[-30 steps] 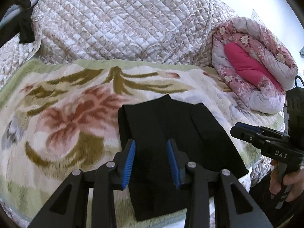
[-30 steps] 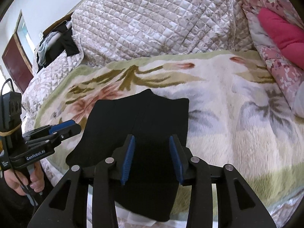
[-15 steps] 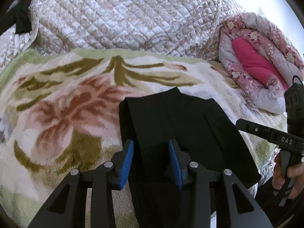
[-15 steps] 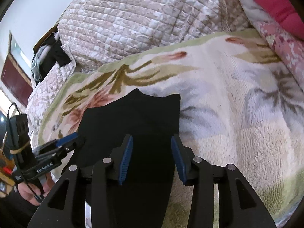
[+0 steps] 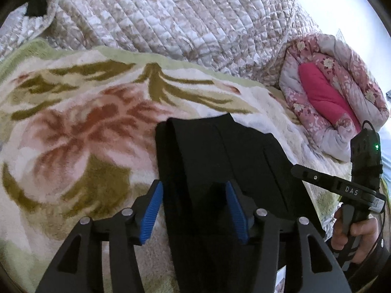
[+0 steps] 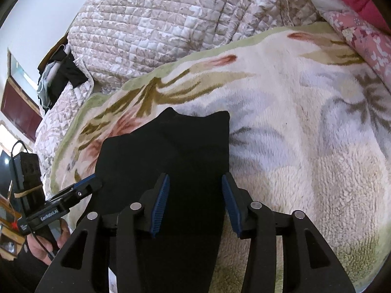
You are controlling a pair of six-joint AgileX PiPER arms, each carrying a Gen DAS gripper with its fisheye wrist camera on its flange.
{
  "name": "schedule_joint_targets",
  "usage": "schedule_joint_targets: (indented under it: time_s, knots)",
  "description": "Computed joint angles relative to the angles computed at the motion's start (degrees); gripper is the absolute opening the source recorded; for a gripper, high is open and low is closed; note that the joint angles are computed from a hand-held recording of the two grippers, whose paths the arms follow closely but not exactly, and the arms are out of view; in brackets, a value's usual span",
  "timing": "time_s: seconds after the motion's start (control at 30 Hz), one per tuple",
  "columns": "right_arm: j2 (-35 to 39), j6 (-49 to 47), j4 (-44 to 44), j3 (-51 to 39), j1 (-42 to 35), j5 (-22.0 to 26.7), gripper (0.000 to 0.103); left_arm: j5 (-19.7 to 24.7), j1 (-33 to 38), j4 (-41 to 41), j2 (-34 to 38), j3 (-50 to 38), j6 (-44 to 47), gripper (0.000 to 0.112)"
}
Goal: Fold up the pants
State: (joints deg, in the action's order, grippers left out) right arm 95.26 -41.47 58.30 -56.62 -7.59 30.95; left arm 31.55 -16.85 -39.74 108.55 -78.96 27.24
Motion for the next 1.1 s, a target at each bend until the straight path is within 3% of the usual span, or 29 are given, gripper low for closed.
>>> schedule_joint_targets:
  time_s: [0.13, 0.3, 0.47, 0.7, 0.93, 1.1]
  knots:
    - [0.52, 1.34, -0.52, 0.0, -0.36, 0.54, 0.046, 0.35, 0.76, -2.37, 1.17, -0.23, 1.09, 0.066]
    - [0.38, -5.74, 7.25, 2.71, -2.33, 4.36, 0.049, 2.84, 2.44, -8.73, 1.33, 1.1, 5.32, 0.066]
    - [0.28, -9.97, 13.06, 5.27, -5.07, 10.42, 0.05, 1.68, 1.87, -12.33, -0.54, 4.78, 9.05, 0.066]
    - [3.43, -7.87, 12.11, 1.11, -2.21, 7.37, 0.051, 2.03, 1.17, -10.23, 4.06, -1.6, 6.39, 0.068]
    - [1.63, -6.88, 10.03, 2.45, -1.01, 4.95, 0.04, -0.35, -0.24, -6.49, 0.82, 1.77, 4.02, 0.048]
    - [1.55, -7.11, 9.54, 2.74, -1.01, 4.44, 0.034, -1.54, -1.71, -1.8, 0.05, 1.72, 0.93, 0.043]
